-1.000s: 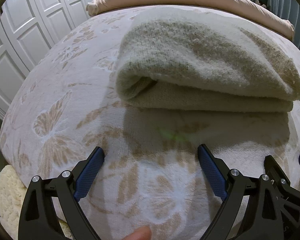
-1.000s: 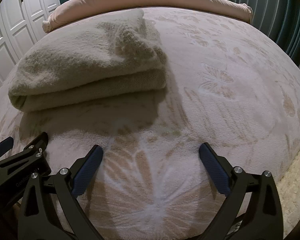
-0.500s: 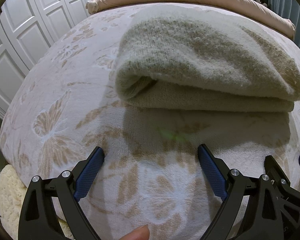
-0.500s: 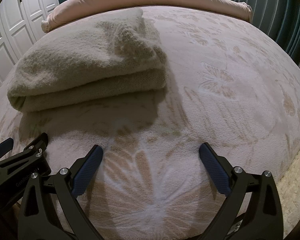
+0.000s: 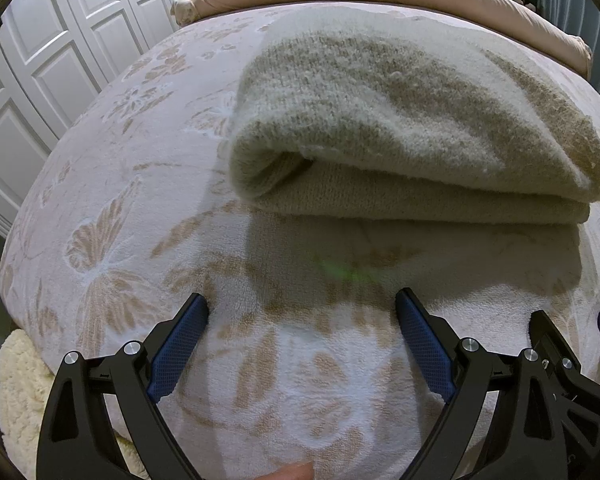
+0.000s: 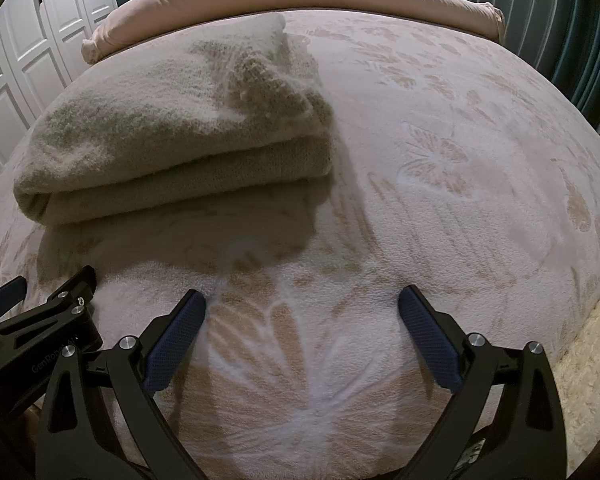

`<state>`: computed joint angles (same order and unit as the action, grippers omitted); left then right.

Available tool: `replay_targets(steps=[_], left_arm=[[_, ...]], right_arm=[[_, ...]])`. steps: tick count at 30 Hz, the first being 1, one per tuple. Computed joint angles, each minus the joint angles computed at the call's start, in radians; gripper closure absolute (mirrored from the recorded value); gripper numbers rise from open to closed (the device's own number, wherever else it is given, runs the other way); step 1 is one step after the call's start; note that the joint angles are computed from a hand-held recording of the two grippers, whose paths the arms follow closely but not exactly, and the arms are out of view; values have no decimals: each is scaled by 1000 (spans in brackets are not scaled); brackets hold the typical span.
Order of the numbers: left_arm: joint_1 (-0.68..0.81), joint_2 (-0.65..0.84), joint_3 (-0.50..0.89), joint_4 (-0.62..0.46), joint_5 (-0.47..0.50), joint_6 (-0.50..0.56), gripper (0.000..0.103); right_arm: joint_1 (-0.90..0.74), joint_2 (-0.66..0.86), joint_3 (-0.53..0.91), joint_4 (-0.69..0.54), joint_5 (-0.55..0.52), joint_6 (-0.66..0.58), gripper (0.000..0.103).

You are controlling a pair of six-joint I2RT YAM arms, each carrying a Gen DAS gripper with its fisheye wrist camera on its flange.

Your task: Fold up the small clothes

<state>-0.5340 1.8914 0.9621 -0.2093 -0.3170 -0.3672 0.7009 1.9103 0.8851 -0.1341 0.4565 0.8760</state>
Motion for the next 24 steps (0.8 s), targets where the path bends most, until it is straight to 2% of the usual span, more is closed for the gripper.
replay_targets(steps=[24], left_arm=[[-2,4,6,-9,-2,1,11]], right_arm=[[3,2,-7,5,1,-3,7]])
